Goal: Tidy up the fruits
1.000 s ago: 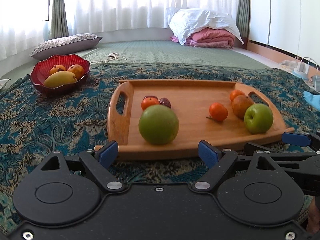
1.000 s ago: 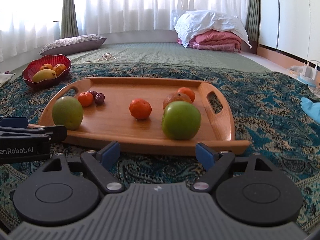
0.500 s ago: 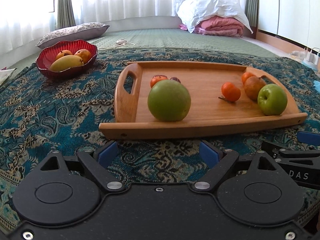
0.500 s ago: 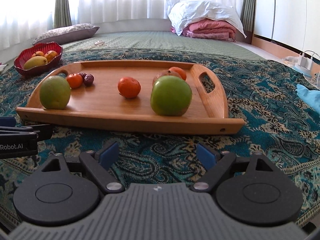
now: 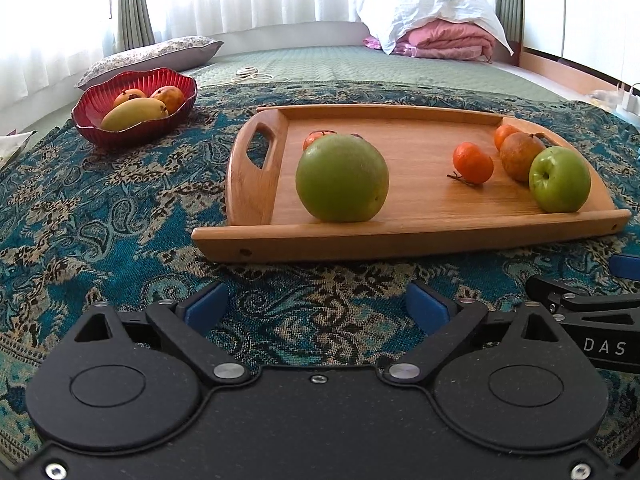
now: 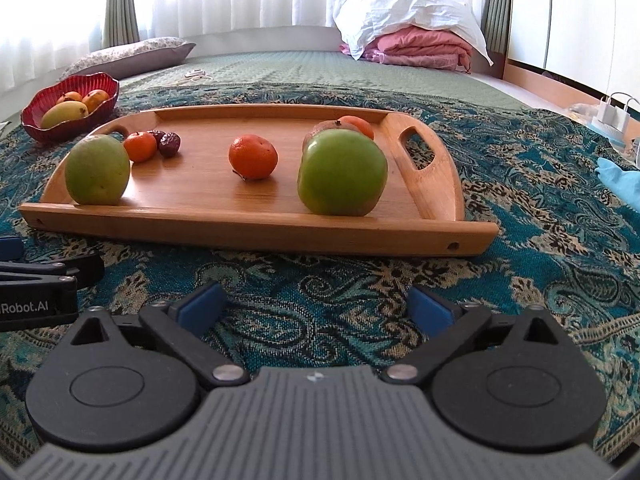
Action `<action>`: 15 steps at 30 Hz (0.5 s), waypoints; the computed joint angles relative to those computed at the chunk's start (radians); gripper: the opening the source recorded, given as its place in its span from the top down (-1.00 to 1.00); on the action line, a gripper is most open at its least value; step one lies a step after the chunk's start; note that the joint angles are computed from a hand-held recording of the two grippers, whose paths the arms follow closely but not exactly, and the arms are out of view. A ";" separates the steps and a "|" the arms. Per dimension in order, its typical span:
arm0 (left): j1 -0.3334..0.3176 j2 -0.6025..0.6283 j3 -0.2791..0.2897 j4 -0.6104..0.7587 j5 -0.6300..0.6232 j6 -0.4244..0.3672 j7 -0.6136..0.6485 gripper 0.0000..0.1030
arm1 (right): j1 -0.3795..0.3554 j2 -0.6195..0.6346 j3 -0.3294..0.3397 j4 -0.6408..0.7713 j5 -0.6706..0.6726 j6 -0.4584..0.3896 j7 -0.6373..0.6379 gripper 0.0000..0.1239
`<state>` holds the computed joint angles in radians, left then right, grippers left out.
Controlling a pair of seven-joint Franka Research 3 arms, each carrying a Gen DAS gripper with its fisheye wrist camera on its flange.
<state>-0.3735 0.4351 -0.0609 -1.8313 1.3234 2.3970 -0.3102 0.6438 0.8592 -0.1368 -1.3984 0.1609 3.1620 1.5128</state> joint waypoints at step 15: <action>0.019 -0.003 0.008 -0.019 0.020 0.052 -0.034 -1.00 | 0.014 0.012 -0.019 0.011 -0.012 -0.004 -0.003 -0.66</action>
<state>-0.3550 0.4323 -0.0527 -1.8505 1.3432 2.4494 -0.3446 0.6580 0.8714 -0.1560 -1.3876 0.1485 3.1576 1.5101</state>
